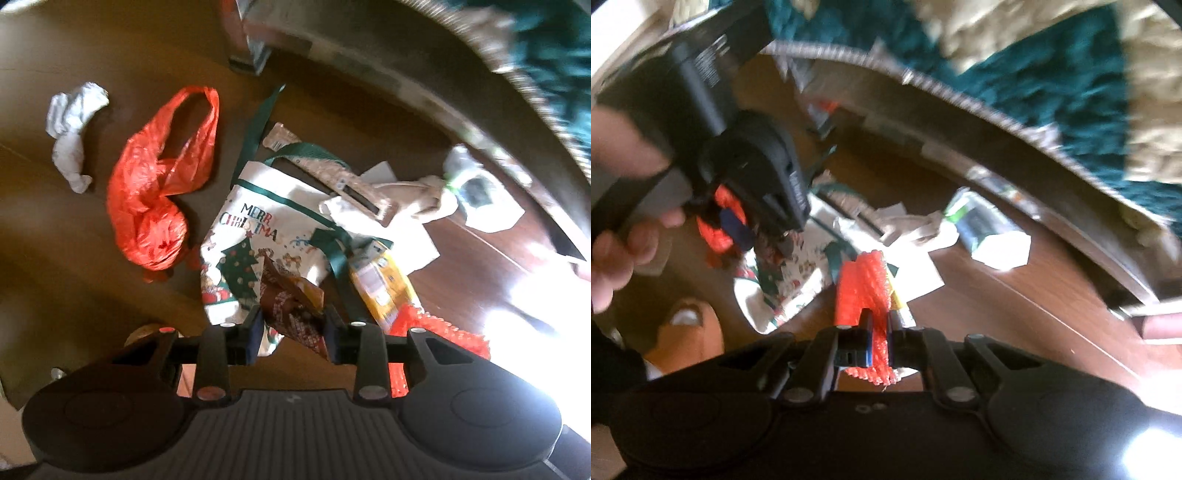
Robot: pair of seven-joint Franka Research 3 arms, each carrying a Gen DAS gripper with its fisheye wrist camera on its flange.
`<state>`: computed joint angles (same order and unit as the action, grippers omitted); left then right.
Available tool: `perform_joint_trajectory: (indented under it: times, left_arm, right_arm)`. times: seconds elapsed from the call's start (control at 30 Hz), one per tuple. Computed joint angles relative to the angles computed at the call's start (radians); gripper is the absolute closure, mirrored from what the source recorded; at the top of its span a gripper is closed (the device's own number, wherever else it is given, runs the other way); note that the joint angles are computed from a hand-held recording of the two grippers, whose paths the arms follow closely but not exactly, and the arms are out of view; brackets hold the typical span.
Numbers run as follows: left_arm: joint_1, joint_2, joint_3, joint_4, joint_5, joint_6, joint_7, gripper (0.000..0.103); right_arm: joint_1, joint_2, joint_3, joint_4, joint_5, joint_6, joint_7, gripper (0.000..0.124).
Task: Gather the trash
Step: 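Grasp the red mesh fruit net with the right tool while the left tool grasps a brown wrapper, then lift both held items and carry them over the teal bin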
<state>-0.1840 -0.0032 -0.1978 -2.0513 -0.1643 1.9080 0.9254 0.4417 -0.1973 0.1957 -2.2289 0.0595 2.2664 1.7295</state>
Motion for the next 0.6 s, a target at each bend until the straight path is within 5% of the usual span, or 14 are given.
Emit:
perform_joint_trajectory:
  times: [0.3,0.6]
  left_arm:
    - [-0.04,-0.218,0.002,-0.014,-0.042,-0.012,0.061,0.07]
    - [-0.12,-0.342,-0.011,0.115,-0.055,0.048,0.087,0.07]
  right_arm:
    - [-0.046,-0.253,0.024,0.006,-0.005,-0.095,0.162,0.118]
    - [-0.132,-0.486,0.064,0.07,-0.067,-0.195,0.239,0.118]
